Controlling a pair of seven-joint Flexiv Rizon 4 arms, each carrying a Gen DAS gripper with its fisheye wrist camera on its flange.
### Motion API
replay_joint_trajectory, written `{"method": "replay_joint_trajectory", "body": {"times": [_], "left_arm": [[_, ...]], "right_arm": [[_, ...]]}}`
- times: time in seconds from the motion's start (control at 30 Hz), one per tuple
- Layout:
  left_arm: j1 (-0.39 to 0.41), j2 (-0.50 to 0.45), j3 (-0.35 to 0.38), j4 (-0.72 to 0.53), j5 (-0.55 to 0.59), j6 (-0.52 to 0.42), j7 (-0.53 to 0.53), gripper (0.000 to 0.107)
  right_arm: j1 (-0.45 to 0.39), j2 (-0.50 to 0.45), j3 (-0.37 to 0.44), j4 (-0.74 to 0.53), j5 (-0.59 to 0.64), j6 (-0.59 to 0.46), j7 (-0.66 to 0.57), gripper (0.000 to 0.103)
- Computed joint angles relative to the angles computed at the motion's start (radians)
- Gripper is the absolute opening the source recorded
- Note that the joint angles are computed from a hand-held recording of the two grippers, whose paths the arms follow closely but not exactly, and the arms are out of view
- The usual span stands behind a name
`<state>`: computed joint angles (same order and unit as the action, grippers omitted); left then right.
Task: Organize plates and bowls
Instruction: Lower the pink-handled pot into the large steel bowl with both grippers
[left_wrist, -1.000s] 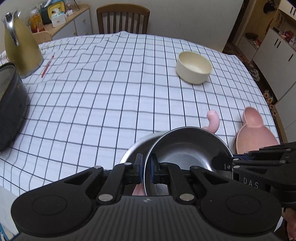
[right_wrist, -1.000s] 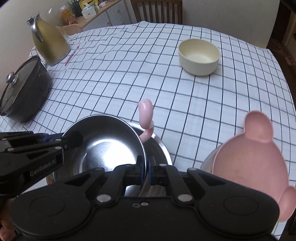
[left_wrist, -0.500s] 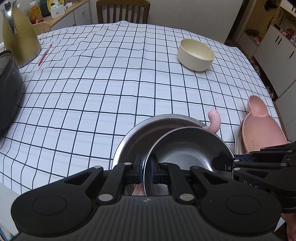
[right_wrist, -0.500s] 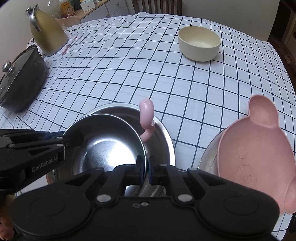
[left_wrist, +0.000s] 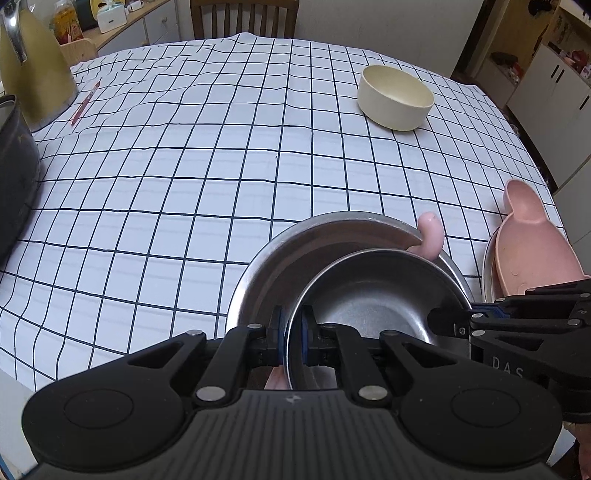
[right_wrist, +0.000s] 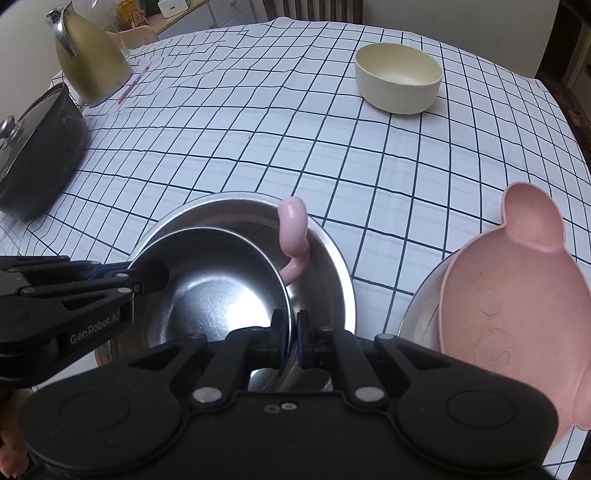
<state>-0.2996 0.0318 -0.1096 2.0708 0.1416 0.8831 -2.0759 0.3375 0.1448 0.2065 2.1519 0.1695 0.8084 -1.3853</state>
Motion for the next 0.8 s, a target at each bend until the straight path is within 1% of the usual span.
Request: {"method": "replay_joint_trajectory", "body": {"times": [0.2,0.4,0.5,0.7,0.8], "left_arm": [[0.003,-0.005,0.003,0.0,-0.008,-0.005,0.005,0.009],[0.007,-0.009,0.01,0.012,-0.048,0.002,0.018,0.01],[0.008,-0.01,0.008,0.01,-0.042,0.0,0.015,0.01],[0.006,-0.007,0.006,0.009,-0.037,0.0,0.007,0.01],[0.004,0.001,0.005,0.009,-0.03,0.0,0.007,0.01]], "right_arm": [[0.001,-0.002,0.0,0.001,0.008,0.011,0.003,0.009],[0.003,-0.004,-0.003,-0.007,0.02,0.012,-0.005,0.011],[0.002,-0.004,-0.001,-0.007,0.016,0.009,-0.004,0.015],[-0.001,0.001,-0.004,-0.006,0.023,0.002,-0.001,0.02],[-0.002,0.008,-0.008,-0.009,0.039,-0.003,-0.007,0.024]]}}
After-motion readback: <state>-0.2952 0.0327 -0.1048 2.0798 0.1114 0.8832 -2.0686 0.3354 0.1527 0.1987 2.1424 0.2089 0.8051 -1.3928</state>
